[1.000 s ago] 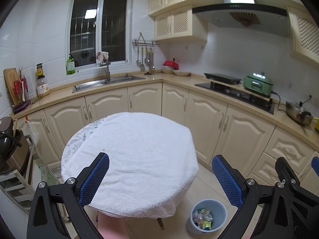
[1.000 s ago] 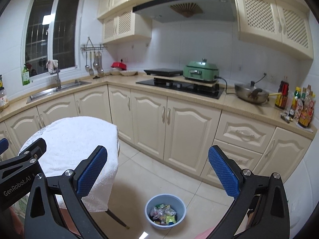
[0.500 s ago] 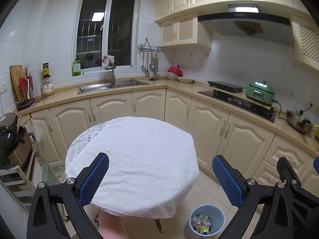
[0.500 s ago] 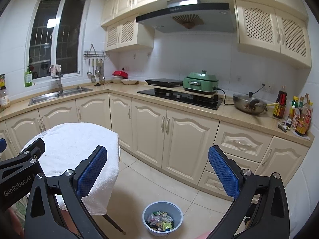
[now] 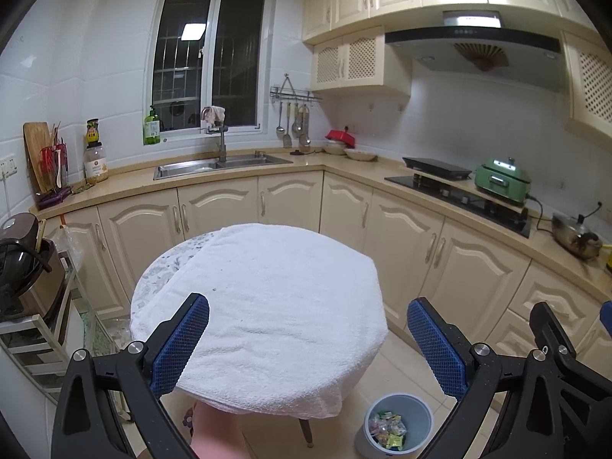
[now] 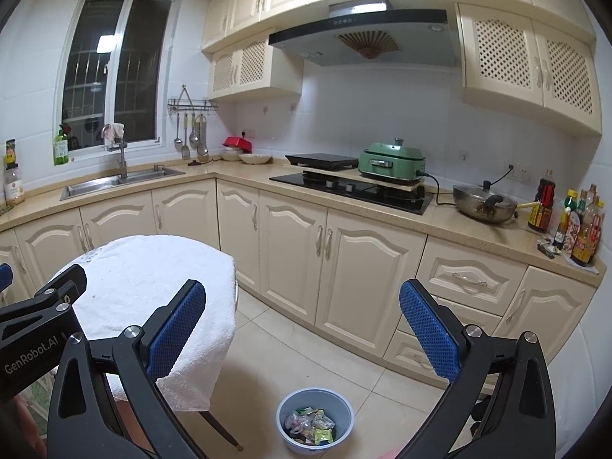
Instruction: Collect trash
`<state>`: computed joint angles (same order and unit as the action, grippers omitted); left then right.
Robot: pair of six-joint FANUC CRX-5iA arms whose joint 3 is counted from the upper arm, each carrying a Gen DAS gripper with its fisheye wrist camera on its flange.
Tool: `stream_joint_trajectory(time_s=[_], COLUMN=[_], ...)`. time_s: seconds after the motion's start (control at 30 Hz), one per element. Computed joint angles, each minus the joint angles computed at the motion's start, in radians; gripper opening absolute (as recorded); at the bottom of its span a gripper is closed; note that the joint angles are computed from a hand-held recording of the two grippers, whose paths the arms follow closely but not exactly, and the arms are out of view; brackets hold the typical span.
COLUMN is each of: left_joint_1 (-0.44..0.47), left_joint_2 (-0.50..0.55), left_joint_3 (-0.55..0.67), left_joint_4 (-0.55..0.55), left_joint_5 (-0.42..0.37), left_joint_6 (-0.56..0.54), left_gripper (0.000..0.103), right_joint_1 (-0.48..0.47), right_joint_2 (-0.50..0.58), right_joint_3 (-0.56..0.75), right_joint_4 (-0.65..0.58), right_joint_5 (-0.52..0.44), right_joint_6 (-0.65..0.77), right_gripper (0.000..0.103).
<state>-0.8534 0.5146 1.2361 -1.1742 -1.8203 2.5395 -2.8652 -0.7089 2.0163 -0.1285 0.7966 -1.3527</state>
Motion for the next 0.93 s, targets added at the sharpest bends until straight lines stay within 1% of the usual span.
stream_joint_trajectory(time_s=[0.4,0.6,0.83,0.93], left_joint_1=[-0.004,-0.006,-0.011,-0.020], left_joint_2=[0.008,0.014,0.016,0.018], left_joint_3=[-0.002,-0.003,-0.008,-0.017], left_joint_4=[-0.003,0.001,-0.006,-0.027], left_joint_5=[0.000,-0.002,0.001,0.004], left_joint_6=[0.010,0.013,0.016,0.019], left_gripper=[0.102,0.102,0.102,0.102], right_joint_1=[0.001,0.001,-0.003,-0.007], right_joint_2=[0.022,0.029,0.021,0.011], right_joint_3=[0.039,0.050,0.038,0.024], right_joint_4=[0.001,0.002,-0.006,-0.020], right_joint_5=[-0.025,-0.022,-0.011,0.000], right_joint_6=[0.004,0.003,0.006,0.009], right_gripper=[0.103,0.103,0.103,0.103])
